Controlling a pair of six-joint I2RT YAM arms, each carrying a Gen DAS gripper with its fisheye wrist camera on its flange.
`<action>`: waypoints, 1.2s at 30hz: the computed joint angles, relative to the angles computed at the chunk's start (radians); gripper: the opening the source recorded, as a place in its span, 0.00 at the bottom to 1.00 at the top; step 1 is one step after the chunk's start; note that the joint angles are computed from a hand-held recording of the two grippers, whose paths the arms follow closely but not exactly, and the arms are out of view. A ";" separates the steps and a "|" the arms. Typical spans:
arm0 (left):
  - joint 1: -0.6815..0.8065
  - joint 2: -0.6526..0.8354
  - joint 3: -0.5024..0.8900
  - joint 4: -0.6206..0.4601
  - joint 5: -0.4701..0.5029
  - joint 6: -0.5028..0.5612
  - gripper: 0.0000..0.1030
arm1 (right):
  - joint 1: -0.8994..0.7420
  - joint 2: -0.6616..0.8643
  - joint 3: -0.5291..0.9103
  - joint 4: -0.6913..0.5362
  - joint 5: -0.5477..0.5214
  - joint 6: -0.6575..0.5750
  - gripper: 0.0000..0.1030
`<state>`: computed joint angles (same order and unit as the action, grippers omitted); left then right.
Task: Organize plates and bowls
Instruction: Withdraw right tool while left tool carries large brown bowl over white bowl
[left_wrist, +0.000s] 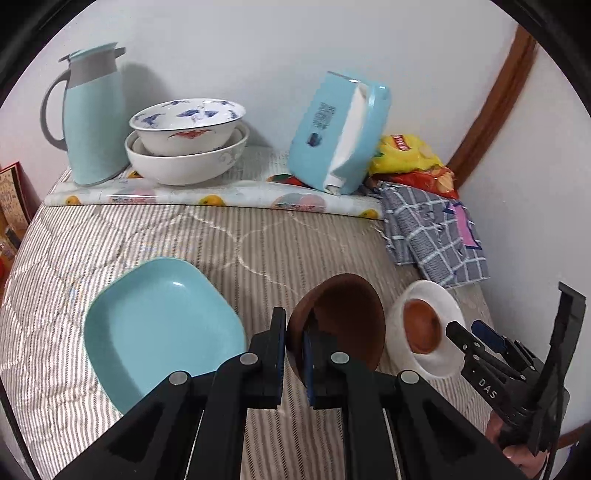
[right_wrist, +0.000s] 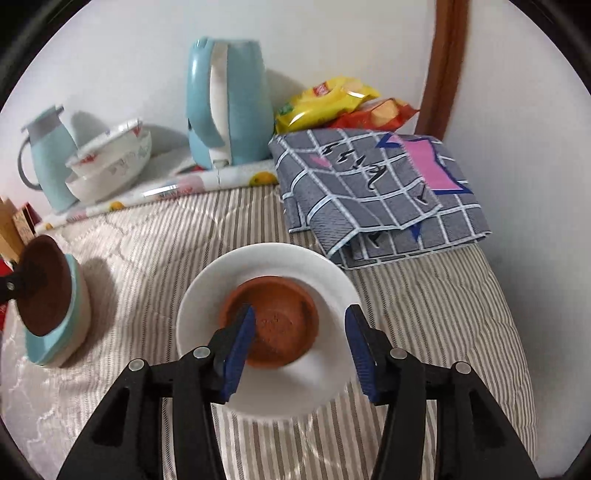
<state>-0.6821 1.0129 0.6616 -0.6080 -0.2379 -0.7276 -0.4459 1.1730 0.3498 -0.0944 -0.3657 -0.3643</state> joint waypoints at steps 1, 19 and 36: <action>-0.020 0.003 0.006 -0.004 -0.009 -0.012 0.09 | -0.033 -0.022 -0.001 -0.028 -0.028 -0.019 0.50; -0.289 0.272 0.174 0.049 -0.080 -0.138 0.09 | -0.668 0.121 0.109 -0.260 -0.324 -0.482 0.54; -0.259 0.548 0.313 0.139 -0.031 -0.076 0.09 | -0.881 0.318 0.192 -0.282 -0.356 -0.621 0.54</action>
<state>-0.9410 1.5609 0.9743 -0.4689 -0.2689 -0.8037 -1.3269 1.4911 0.5417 -0.3768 -0.7218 -0.9853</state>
